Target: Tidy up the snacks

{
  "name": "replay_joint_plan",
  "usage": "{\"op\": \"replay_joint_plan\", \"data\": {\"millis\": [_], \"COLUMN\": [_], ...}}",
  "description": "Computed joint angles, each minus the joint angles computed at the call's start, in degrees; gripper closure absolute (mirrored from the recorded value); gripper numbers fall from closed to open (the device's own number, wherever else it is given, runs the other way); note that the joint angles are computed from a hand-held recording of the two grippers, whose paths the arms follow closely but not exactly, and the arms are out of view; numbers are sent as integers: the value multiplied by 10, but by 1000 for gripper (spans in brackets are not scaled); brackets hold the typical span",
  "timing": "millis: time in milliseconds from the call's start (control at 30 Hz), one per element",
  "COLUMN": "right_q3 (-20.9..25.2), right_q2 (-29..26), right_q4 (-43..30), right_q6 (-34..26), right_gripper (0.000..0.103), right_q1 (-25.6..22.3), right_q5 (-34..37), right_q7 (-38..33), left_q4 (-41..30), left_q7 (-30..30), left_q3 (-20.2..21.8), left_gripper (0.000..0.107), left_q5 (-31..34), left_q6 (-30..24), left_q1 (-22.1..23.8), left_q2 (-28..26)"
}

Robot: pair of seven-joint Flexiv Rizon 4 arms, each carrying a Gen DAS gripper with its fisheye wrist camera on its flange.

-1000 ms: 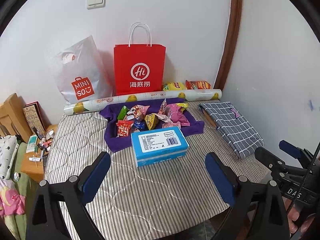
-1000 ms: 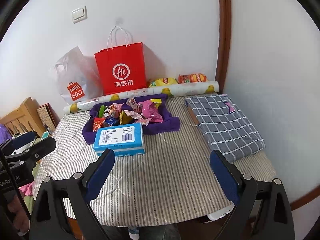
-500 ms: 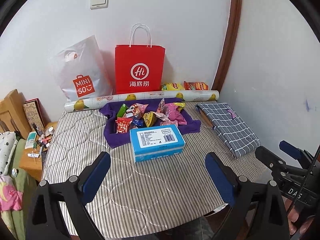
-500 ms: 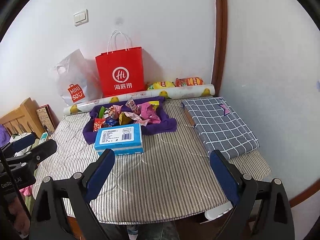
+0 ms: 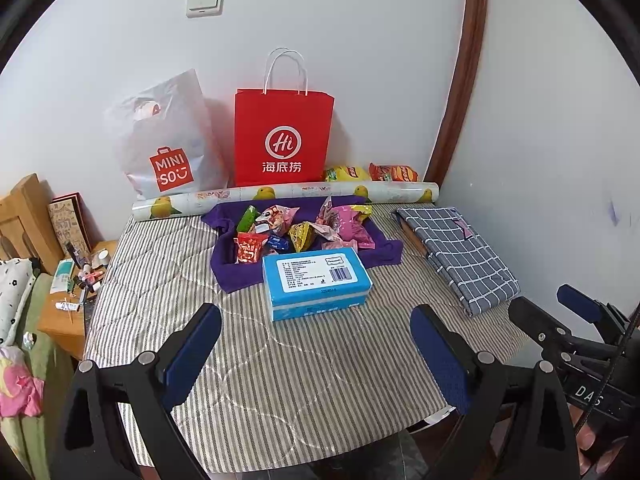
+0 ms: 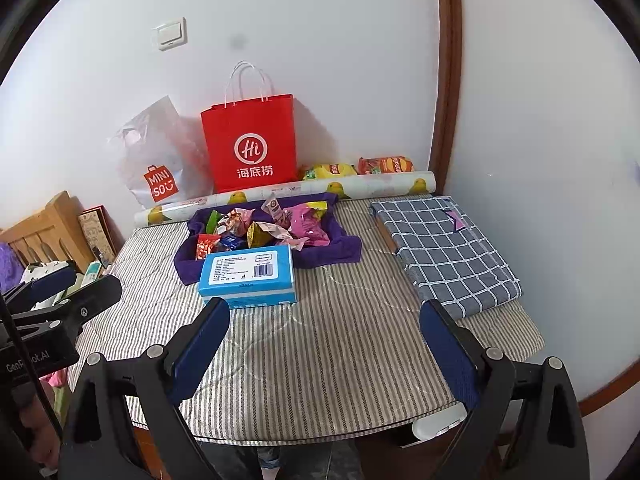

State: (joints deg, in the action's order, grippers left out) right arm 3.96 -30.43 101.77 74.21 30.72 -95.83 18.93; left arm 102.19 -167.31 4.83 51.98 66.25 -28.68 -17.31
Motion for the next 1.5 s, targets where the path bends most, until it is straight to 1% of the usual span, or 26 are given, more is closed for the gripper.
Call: {"op": "replay_joint_plan", "data": {"millis": [167, 600, 1500], "right_q3": [0, 3, 4], "right_q2": [0, 6, 11], "right_q4": [2, 7, 8], "right_q6": [-1, -1, -8], "right_gripper": [8, 8, 8], "right_q1": [0, -5, 3], "right_q5": [6, -8, 6], "right_q7": [-1, 13, 2], "left_q4": [1, -1, 1], "left_q7": [-3, -6, -11], "left_q3": [-1, -6, -10], "left_gripper": [11, 11, 11], "left_q5": [1, 6, 11], "left_q6": [-4, -8, -11], "left_q1": [-2, -3, 1], "left_q2": [2, 4, 9]}}
